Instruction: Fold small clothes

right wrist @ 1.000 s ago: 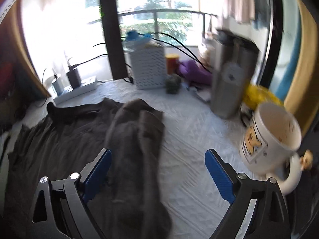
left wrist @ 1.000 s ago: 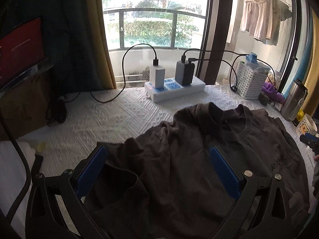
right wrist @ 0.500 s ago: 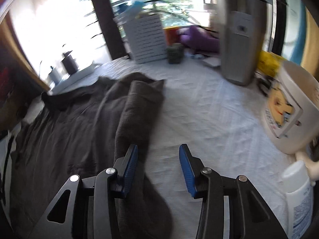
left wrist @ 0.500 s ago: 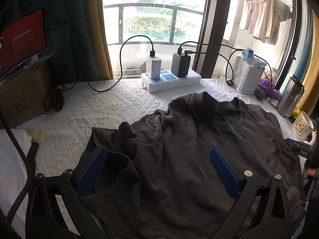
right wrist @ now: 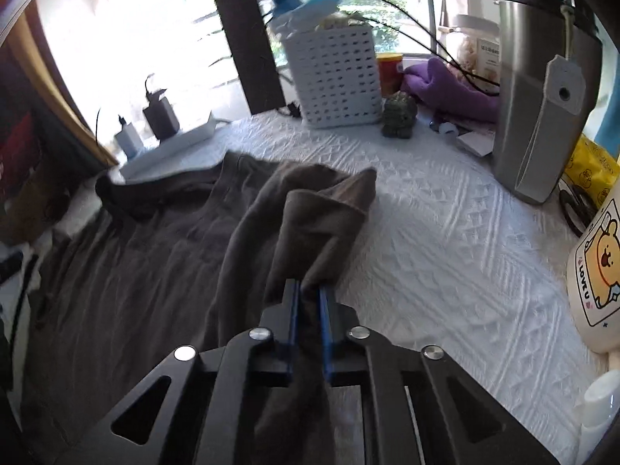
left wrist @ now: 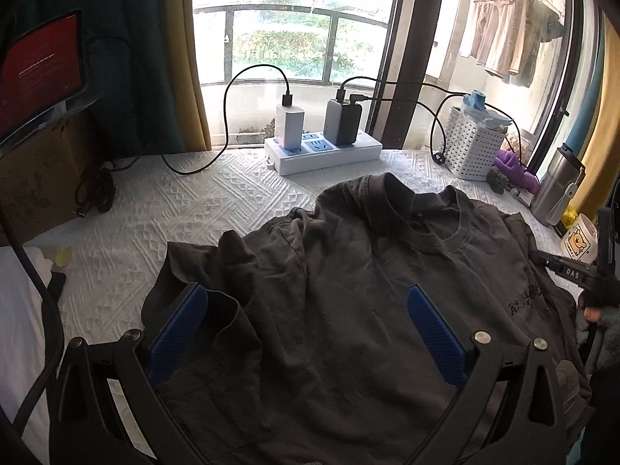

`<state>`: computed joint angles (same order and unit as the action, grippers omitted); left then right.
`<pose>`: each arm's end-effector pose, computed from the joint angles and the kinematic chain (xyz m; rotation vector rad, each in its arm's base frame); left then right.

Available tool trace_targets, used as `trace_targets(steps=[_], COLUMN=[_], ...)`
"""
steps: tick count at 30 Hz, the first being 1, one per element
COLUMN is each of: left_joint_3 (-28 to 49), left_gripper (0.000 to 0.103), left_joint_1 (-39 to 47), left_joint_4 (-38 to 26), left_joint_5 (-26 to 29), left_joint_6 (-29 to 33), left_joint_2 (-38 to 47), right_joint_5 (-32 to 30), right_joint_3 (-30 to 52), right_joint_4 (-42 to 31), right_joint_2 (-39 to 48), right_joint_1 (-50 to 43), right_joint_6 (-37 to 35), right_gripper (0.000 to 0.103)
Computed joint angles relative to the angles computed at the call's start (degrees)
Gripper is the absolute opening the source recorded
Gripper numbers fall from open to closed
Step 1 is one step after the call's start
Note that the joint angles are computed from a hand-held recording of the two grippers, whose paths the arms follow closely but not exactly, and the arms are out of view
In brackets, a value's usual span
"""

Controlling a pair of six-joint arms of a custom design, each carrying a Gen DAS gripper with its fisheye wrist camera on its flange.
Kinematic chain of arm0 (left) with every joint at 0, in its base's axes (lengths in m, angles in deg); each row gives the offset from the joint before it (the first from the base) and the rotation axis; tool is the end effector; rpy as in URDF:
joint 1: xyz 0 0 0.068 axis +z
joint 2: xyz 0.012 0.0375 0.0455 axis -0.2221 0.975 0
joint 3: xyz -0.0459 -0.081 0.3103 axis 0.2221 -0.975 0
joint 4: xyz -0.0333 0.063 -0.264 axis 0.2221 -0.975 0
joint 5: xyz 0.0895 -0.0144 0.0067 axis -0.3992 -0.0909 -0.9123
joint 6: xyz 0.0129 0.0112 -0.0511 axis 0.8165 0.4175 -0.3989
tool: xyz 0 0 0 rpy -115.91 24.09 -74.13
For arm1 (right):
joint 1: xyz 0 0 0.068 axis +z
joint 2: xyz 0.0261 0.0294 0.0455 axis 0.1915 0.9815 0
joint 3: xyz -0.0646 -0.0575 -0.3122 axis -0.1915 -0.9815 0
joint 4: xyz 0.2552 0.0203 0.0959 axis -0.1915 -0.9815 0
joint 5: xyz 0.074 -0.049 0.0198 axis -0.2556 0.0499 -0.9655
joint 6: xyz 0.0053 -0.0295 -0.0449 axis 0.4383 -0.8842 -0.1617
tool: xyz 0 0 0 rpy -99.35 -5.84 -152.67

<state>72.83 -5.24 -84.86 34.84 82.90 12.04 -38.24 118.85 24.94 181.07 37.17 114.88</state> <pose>0.3151 0.0287 0.2053 0.2940 2.3346 -0.2799 0.3128 0.1442 0.1650 0.2001 2.4478 0.1461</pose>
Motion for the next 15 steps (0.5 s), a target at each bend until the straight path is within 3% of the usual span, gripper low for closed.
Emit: trace_targets(steps=[11,15], left_joint_3=[-0.38,-1.07], left_gripper=[0.102,0.102], left_joint_1=[-1.82,-2.69], left_joint_4=[-0.15,0.15], left_joint_5=[-0.31,-0.35], left_joint_6=[-0.30,-0.11], left_joint_2=[-0.19,-0.31], right_joint_5=[12.93,19.20], right_joint_3=[-0.27,0.47], right_joint_4=[-8.22,-12.98], right_joint_2=[-5.16,-6.39], right_joint_1=[0.47,0.90], right_joint_6=[1.11,1.65], right_gripper=[0.006,0.002])
